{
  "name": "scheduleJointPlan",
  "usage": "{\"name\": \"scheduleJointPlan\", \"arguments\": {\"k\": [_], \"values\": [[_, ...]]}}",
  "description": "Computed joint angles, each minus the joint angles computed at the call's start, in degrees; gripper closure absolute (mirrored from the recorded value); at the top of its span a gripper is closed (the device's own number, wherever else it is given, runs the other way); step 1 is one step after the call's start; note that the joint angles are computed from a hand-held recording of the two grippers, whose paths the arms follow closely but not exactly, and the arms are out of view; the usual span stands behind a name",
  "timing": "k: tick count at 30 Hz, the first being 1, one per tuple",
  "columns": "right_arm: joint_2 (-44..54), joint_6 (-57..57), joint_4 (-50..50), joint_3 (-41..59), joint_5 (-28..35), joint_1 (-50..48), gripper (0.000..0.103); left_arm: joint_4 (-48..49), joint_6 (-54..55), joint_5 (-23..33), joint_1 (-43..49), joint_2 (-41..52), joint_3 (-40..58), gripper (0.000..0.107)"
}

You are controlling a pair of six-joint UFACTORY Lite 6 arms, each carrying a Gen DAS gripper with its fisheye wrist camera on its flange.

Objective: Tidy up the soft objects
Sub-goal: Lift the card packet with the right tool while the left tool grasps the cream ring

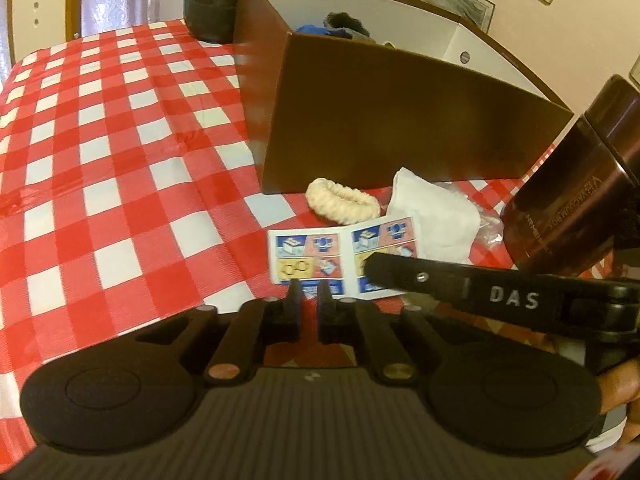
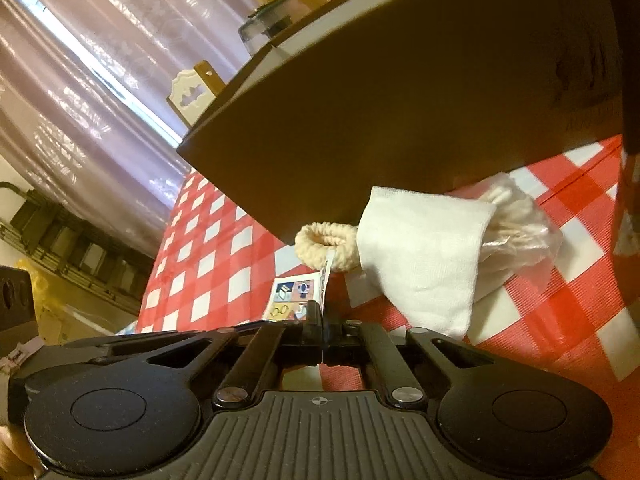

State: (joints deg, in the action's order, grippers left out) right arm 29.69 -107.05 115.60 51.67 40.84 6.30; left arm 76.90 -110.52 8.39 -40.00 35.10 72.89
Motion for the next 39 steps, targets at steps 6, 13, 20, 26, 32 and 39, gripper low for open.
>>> {"name": "scheduleJointPlan", "arguments": {"k": [6, 13, 20, 26, 32, 39], "values": [[-9.0, -3.9, -0.2, -5.7, -0.1, -2.0, 0.103, 3.8, -5.0, 3.1, -1.1, -5.1, -3.8, 0.096], [-27.4, -28.9, 16.2, -15.8, -11.0, 2.4, 0.103, -2.5, 2.8, 4.8, -2.0, -4.1, 0.1, 0.084], [-33.4, -52.6, 42.1, -17.8, -15.8, 8.6, 0.103, -12.9, 16.4, 7.2, -2.2, 4.3, 11.3, 0.067], [-30.4, -53.6, 44.7, -15.2, -16.8, 8.6, 0.103, -22.3, 27.0, 8.7, -0.3, 12.4, 22.5, 0.07], [-29.0, -51.8, 44.6, -13.2, -17.3, 7.9, 0.103, -37.1, 43.3, 11.6, 0.5, 19.8, 32.2, 0.087], [-29.0, -48.3, 41.9, -12.4, -18.3, 7.5, 0.103, -37.7, 44.0, 12.2, 0.3, 18.4, 29.9, 0.099]]}}
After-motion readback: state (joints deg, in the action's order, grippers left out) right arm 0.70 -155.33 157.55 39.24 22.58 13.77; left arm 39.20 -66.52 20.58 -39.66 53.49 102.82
